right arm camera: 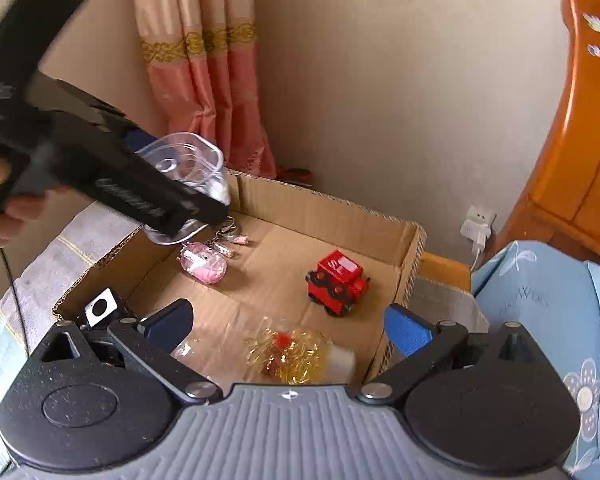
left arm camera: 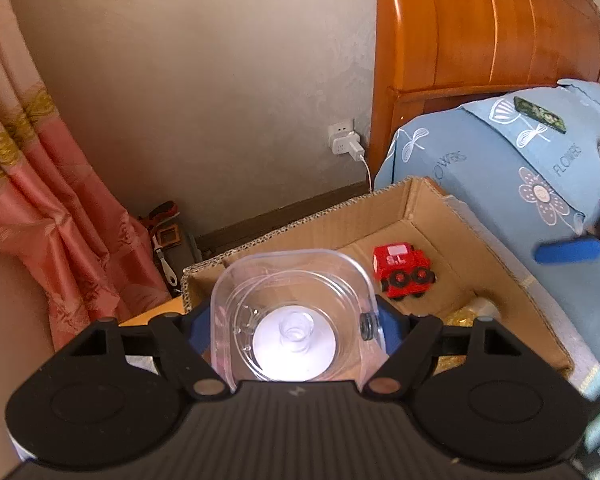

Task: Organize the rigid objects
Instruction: 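Open the left tool over the box while the right tool releases the capsule bottle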

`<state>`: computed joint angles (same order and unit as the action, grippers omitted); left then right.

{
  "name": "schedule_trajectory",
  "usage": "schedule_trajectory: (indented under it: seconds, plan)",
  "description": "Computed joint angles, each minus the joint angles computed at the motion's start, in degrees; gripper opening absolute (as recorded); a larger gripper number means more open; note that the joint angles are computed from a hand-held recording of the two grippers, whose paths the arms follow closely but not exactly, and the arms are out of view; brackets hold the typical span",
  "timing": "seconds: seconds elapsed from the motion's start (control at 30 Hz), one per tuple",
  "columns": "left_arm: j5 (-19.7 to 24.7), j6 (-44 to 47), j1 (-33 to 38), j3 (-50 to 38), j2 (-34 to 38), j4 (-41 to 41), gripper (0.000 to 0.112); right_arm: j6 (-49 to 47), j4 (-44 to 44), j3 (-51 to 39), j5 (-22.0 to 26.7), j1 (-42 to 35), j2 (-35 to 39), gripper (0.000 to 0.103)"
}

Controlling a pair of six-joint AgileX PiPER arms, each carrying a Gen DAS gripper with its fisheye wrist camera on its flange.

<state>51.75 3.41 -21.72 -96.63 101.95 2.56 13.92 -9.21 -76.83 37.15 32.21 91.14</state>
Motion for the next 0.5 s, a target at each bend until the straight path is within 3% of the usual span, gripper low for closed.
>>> schedule_trajectory:
  seconds: [0.17, 0.5]
  plan:
    - [-1.9, -2.61, -0.44, -1.51, 2.39, 0.24, 0.093, 0.88, 0.7, 4.41, -1.03, 0.84, -3.18, 0.103]
    - [-3.37, -6.28, -1.77, 7.73, -6.56, 1.35, 0.093, 11.35, -9.13, 9.09, 1.06, 7.7, -8.64, 0.103]
